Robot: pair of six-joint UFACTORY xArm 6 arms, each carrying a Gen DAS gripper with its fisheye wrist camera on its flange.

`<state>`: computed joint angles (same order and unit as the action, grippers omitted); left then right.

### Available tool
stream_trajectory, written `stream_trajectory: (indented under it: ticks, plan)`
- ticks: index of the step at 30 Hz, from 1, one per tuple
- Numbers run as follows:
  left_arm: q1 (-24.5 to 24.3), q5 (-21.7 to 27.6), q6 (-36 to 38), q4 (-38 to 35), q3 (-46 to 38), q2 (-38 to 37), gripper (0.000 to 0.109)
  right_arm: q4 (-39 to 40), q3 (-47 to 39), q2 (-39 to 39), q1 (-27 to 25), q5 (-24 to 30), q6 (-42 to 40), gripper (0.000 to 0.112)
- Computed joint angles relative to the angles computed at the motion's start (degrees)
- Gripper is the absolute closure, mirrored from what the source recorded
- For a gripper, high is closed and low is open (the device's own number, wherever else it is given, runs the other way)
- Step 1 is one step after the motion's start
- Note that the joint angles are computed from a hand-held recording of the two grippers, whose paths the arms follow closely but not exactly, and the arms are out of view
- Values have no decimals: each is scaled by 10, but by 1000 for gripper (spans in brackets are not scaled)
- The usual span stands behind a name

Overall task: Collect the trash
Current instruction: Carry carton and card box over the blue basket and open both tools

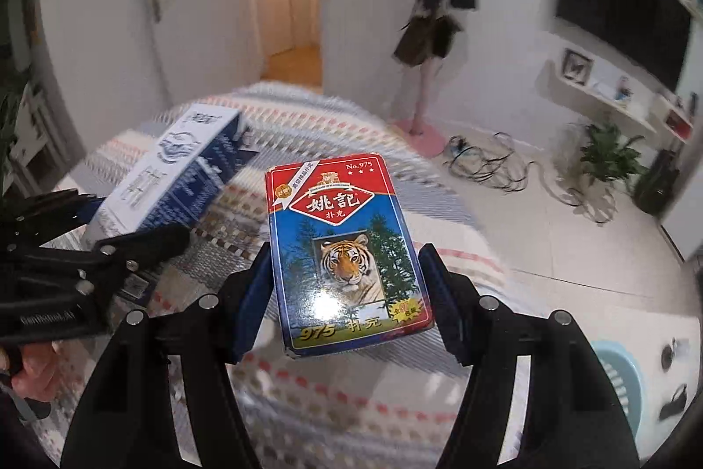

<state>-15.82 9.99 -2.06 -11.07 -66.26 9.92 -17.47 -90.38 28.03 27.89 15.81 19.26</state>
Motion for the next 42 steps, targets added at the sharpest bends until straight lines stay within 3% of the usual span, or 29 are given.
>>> stream_trajectory:
  ticks: [3, 8, 13, 16, 23, 29, 35, 42]
  plan:
    - [-20, -18, 24, -20, 11, -22, 49, -102, 74, -65, -21, -33, 109, 50]
    - [-67, -31, 52, -46, -6, -27, 49, -298, 179, -178, -66, -43, 320, 50]
    - [-117, -20, 57, -38, -59, 7, 49, -420, 264, -272, -117, -12, 463, 50]
    - [-144, 0, 74, -51, -101, 39, 49, -472, 310, -317, -134, 56, 522, 50]
    - [-184, 52, 107, -82, -203, 130, 49, -350, 406, -346, -218, 29, 504, 50]
    - [-199, 123, 169, -151, -283, 206, 48, -202, 424, -299, -242, 9, 431, 48]
    - [-200, 161, 205, -180, -332, 248, 42, -134, 438, -285, -250, -10, 392, 45]
    - [-206, 139, 219, -188, -298, 232, 38, -135, 452, -288, -247, -13, 398, 42]
